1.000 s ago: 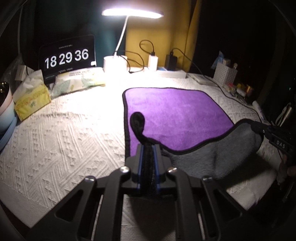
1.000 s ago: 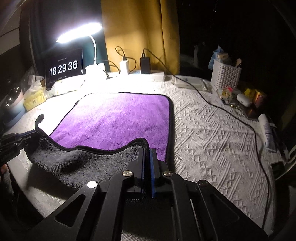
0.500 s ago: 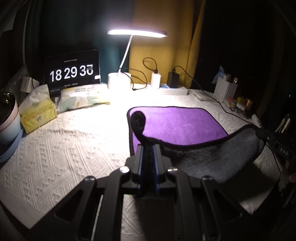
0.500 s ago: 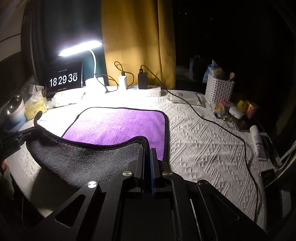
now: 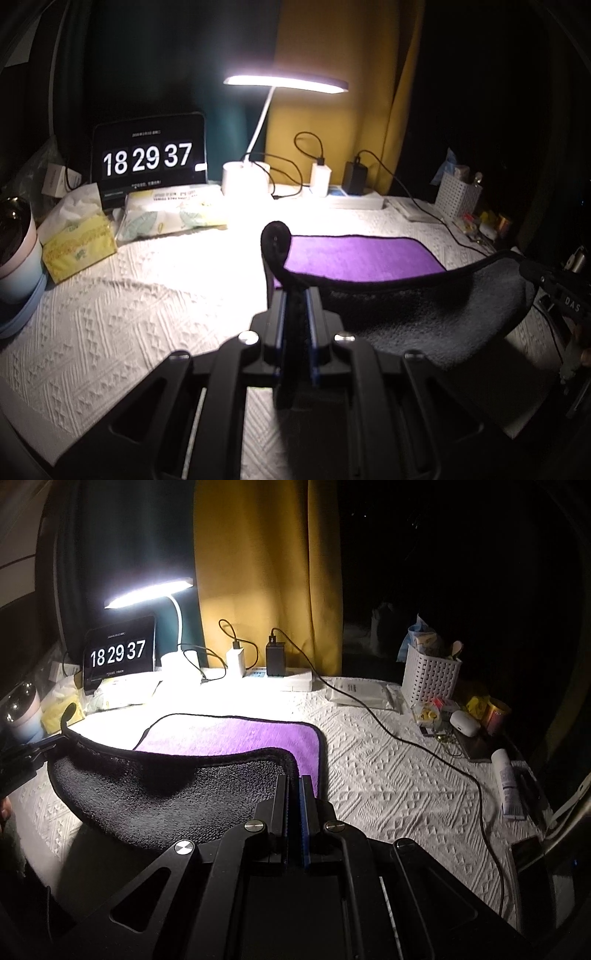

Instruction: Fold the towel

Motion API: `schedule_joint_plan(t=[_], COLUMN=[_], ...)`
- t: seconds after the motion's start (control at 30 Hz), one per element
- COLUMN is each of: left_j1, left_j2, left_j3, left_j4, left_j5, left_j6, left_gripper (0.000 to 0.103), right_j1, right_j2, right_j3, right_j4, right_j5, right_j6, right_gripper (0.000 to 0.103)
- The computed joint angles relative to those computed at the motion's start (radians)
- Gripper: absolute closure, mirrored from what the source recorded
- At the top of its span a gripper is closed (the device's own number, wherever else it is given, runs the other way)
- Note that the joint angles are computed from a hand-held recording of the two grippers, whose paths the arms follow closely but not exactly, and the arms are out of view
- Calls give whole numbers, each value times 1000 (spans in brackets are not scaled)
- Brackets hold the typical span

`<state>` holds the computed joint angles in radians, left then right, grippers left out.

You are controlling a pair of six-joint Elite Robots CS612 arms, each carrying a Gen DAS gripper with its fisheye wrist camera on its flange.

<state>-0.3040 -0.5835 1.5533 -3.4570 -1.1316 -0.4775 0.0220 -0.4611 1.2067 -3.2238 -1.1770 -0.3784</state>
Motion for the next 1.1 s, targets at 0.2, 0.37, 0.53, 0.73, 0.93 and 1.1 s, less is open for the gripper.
schedule_joint_plan(t=[0.2,0.37,0.53,0.73,0.93,1.1], left_j1=[10,16,23,32,39,48], left_j2=[11,21,31,43,56,70], left_j3=[-28,-52,-81,-111,-140,-175], left_j4=[0,3,14,32,46,63], left_j5=[-4,-2,-2,-7,-8,-15], left_j6=[14,24,33,36,45,53], left_gripper=[93,93,93,93,93,92], right_j1=[5,9,11,13,15,18], right_j2=[13,28,43,64,82,98], right_j3=[-31,-64,-98,-144,-183,-219], right_j4=[2,8,21,37,56,76], right_j5=[-9,-12,-11,-9,-10,-12], right_j6=[3,2,2,3,3,3], right_gripper=[97,97,97,97,97,97])
